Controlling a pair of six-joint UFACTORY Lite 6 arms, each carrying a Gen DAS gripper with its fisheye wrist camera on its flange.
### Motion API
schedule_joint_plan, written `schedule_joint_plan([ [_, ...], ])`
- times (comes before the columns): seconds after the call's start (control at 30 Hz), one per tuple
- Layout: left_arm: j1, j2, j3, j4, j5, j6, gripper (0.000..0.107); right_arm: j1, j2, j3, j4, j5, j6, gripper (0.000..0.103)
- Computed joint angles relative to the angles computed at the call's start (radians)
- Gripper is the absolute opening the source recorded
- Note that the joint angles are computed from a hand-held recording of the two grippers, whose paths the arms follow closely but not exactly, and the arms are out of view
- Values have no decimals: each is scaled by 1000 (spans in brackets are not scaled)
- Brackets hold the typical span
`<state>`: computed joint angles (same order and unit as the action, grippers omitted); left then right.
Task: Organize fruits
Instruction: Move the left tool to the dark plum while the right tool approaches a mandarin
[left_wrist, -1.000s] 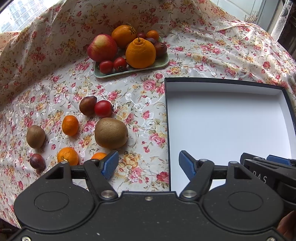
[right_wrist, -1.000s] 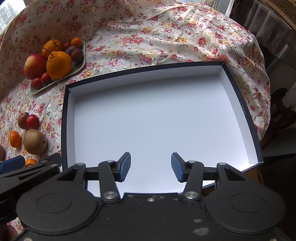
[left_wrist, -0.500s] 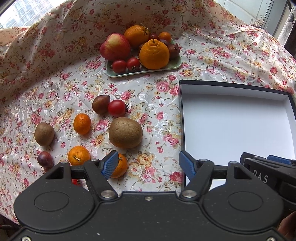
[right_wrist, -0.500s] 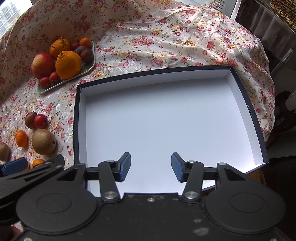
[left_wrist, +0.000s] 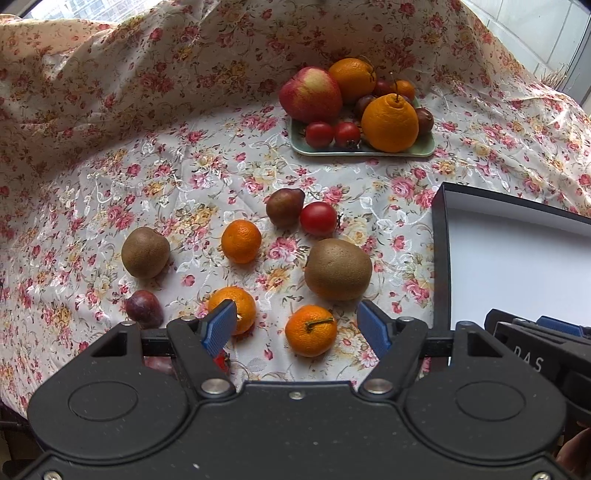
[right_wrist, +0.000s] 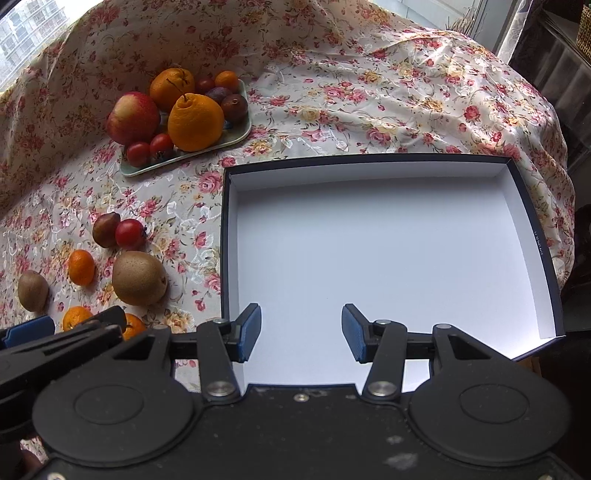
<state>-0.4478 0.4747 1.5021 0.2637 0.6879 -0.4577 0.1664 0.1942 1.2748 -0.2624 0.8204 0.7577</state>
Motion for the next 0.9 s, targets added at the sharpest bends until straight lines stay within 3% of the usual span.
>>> schedule_joint_plan([
  [0.4, 202, -50, -67, -11, -27, 72, 74, 147, 196, 239, 12, 27, 11, 51],
  [0.9, 420, -46, -74, -128, -28, 255, 74, 269, 565, 650, 68, 182, 44, 50],
])
